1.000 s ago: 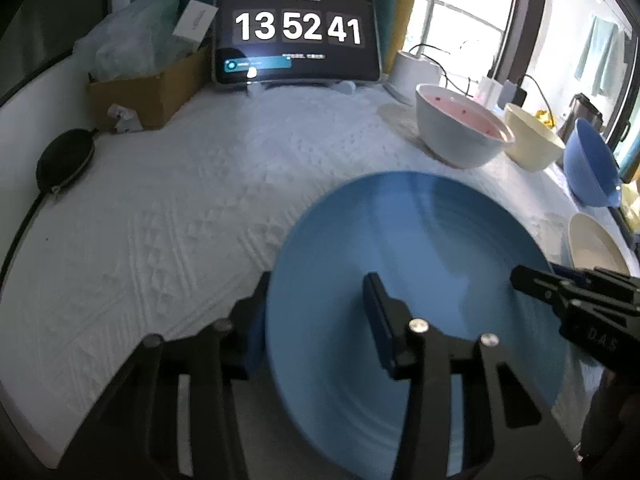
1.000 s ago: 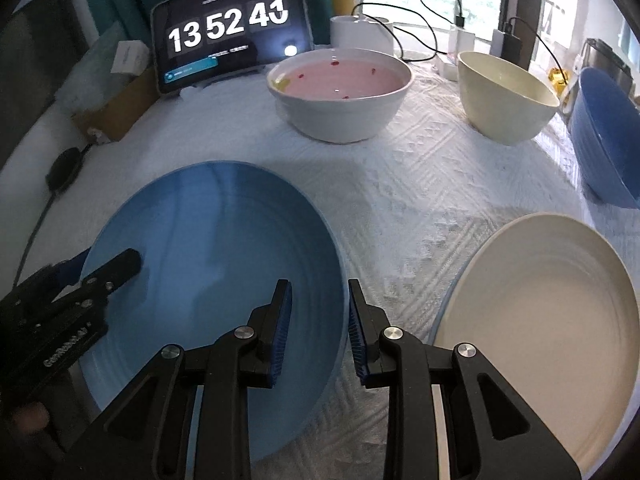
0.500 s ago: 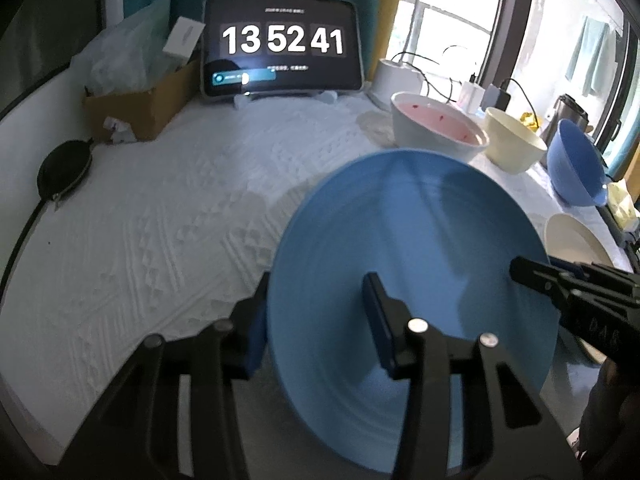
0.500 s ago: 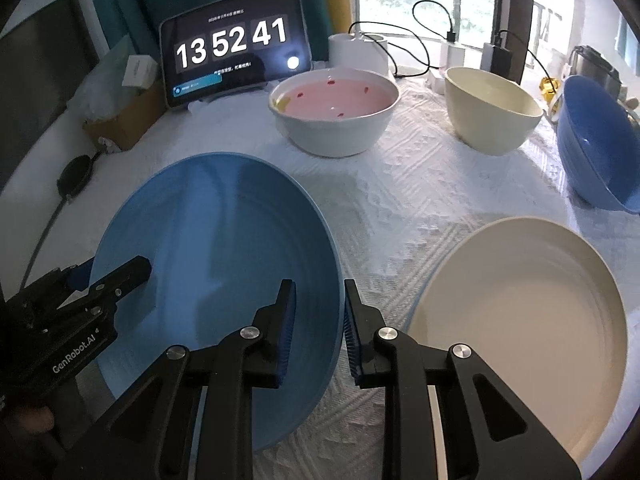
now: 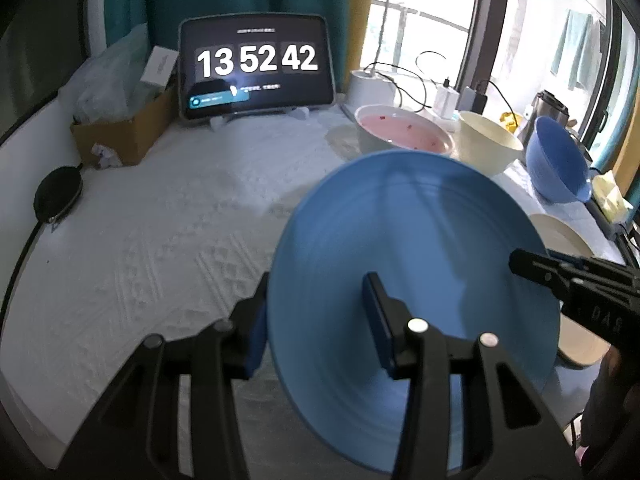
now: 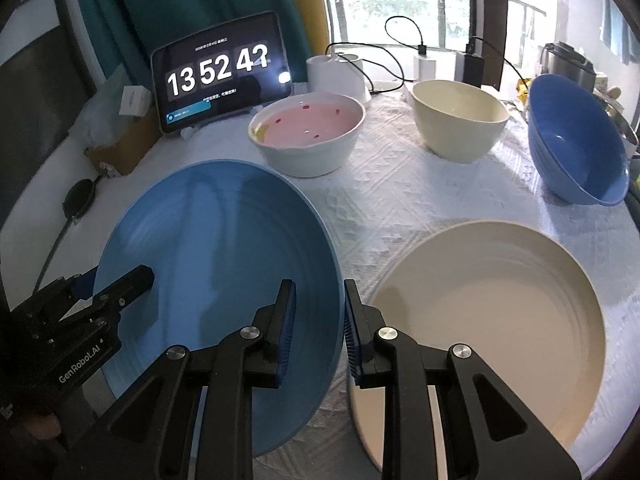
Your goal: Organize plates and bowls
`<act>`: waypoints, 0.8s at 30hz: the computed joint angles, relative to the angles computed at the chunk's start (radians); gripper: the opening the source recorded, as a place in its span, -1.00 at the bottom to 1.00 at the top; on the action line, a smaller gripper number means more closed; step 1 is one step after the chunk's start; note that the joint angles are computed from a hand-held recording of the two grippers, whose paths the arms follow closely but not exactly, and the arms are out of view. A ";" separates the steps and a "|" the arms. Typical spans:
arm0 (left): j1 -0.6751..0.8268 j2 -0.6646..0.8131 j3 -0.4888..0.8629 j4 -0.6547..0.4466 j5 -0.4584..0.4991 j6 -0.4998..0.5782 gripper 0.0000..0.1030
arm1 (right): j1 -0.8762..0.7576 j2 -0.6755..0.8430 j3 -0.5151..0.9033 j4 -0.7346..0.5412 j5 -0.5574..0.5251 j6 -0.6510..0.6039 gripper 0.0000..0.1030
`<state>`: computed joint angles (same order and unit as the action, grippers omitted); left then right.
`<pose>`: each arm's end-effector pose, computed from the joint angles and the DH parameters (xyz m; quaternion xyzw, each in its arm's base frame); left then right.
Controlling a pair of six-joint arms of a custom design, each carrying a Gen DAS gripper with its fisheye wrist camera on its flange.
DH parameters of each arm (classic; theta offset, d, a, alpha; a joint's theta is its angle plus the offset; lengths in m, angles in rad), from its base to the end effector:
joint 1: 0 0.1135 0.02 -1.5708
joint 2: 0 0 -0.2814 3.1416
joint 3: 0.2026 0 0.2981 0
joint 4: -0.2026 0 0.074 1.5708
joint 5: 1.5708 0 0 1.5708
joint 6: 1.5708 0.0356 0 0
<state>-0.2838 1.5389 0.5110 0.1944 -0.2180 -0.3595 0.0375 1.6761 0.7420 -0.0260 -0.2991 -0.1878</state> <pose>0.2771 -0.0728 0.0952 -0.0743 0.9251 -0.0170 0.3719 0.3327 0.0230 0.1057 -0.1505 0.9321 0.1194 0.3071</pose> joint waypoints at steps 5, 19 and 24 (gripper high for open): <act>-0.048 0.001 0.017 -0.020 -0.027 -0.008 -0.13 | -0.040 -0.008 -0.004 -0.002 -0.023 -0.011 -0.52; -0.164 0.056 0.090 -0.064 -0.076 -0.041 -0.13 | -0.172 -0.015 -0.003 -0.021 -0.087 -0.053 -0.52; -0.208 0.083 0.124 -0.083 -0.093 -0.052 -0.13 | -0.222 -0.006 0.005 -0.029 -0.115 -0.069 -0.52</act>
